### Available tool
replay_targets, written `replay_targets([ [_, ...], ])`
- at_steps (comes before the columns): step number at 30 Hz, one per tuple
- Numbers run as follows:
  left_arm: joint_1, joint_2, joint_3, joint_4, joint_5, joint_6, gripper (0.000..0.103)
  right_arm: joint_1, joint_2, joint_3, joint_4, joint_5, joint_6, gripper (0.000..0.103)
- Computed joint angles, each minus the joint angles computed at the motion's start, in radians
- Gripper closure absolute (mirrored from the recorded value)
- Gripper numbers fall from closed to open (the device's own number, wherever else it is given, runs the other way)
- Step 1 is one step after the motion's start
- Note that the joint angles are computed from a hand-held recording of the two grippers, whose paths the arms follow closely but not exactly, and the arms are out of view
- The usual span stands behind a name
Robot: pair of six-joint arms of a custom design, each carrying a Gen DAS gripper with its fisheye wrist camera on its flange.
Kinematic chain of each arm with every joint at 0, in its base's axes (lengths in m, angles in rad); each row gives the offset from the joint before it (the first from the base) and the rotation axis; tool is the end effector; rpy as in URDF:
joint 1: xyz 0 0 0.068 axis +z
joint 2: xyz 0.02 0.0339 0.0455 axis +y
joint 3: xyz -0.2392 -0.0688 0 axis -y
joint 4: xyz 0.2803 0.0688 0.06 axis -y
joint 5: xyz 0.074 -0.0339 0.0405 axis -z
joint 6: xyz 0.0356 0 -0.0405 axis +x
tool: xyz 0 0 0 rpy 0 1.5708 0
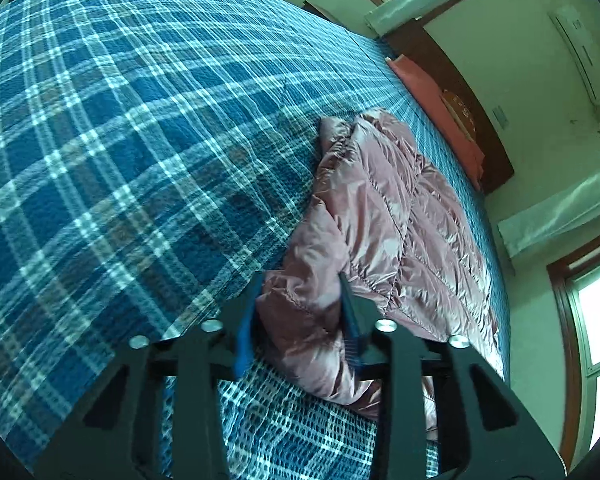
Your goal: Fold large clothes
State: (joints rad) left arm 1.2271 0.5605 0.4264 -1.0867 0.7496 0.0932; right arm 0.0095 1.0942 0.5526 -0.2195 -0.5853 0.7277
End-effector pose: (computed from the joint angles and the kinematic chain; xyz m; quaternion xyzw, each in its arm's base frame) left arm 0.0692 0.1213 0.1687 -0.4384 0.8072 -0.1854 0.3490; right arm 0.2563 0.0221 0.1615 0.2029 0.8639 0.3832 0.2563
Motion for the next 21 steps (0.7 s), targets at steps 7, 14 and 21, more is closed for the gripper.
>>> replay_targets([
  [7,-0.012,0.013,0.015,-0.002,-0.014,0.009,0.063,-0.041,0.018,-0.008,0.039,-0.068,0.046,0.065],
  [14,0.081,0.1,0.071,-0.019,0.005,0.098,0.052,-0.118,-0.01,-0.022,0.023,-0.093,0.035,0.054],
  [21,0.062,0.089,0.078,-0.023,-0.034,0.129,0.051,-0.137,-0.06,-0.002,-0.095,-0.047,-0.05,0.054],
])
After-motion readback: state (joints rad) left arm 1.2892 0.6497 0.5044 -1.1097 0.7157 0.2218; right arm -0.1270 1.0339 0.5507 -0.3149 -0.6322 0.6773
